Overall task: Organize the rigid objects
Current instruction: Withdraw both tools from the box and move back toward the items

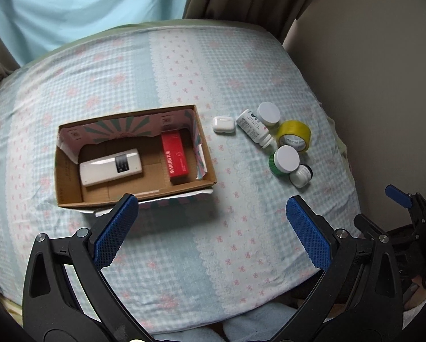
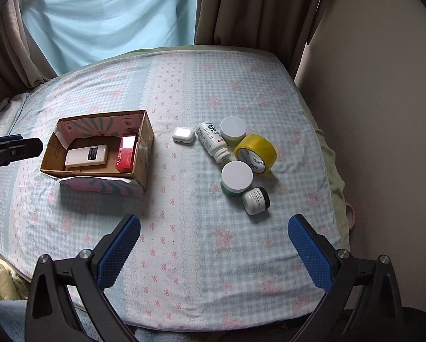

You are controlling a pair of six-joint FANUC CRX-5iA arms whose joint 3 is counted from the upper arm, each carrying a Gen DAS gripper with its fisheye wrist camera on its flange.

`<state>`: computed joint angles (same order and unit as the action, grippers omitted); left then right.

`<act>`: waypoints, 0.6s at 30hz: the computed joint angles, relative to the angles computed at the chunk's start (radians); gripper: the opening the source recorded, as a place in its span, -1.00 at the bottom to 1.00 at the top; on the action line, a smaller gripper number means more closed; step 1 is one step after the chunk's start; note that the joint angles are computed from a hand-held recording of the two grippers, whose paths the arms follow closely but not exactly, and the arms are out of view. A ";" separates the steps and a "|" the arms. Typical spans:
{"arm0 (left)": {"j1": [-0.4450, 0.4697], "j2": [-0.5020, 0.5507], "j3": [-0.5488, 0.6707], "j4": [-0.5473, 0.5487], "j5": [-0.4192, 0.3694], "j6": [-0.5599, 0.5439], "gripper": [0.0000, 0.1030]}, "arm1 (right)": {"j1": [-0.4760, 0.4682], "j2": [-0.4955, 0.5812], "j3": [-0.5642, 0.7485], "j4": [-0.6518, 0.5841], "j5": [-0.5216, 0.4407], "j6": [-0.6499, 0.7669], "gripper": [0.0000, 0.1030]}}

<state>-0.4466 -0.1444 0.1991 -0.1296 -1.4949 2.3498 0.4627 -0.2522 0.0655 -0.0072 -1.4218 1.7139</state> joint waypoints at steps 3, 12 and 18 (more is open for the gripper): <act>-0.006 0.076 0.055 0.008 0.007 -0.006 1.00 | -0.059 0.030 0.016 -0.037 0.010 0.057 1.00; 0.056 0.264 0.107 0.126 0.099 0.025 1.00 | -0.237 0.237 0.185 -0.189 -0.051 0.132 1.00; 0.105 0.379 0.098 0.220 0.183 0.067 1.00 | -0.329 0.432 0.364 -0.336 -0.146 0.006 1.00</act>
<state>-0.3417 0.2342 0.2973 0.0905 -1.3114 2.4166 0.1333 0.1799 0.4295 -0.3435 -1.5680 1.7195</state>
